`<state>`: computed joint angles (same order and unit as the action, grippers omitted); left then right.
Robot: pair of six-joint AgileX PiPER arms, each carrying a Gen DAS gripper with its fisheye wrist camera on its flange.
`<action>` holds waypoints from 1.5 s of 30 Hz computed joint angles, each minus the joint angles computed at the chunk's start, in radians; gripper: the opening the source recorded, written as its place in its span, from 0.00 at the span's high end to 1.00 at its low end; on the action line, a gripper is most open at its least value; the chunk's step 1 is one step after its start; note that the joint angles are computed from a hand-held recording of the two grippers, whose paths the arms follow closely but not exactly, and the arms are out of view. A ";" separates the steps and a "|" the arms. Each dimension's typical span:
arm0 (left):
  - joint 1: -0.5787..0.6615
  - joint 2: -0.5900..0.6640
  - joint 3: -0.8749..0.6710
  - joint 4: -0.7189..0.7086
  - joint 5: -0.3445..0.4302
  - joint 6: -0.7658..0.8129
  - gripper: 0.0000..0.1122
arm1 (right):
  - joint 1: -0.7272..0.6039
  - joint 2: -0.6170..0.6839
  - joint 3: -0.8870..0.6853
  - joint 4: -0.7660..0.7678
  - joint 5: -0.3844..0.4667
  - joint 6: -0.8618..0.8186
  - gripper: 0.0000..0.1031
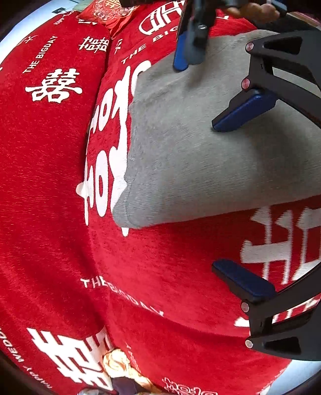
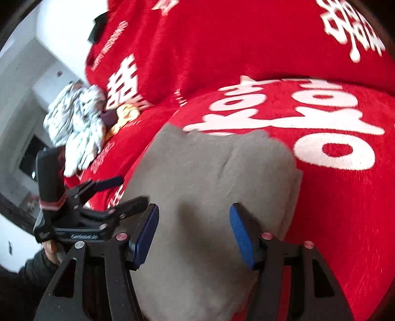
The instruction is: Fold small clothes
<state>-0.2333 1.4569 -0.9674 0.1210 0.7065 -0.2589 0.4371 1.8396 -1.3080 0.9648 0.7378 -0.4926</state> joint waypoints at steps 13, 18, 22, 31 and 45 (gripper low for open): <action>0.120 0.227 -0.216 -0.202 0.066 0.162 0.08 | -0.131 0.203 -0.153 0.200 0.080 -0.041 0.39; 0.139 0.208 -0.245 -0.204 0.108 0.153 0.08 | -0.138 0.177 -0.166 0.164 0.099 0.022 0.38; 0.116 0.035 -0.105 -0.244 0.103 0.218 0.08 | -0.146 0.001 0.021 0.273 0.175 -0.145 0.36; -0.016 -0.076 0.056 -0.191 0.101 0.134 0.08 | -0.057 -0.229 0.345 0.323 0.274 -0.293 0.34; -0.037 -0.372 0.242 -0.197 0.210 0.202 0.08 | -0.021 -0.406 0.534 0.293 0.198 -0.277 0.31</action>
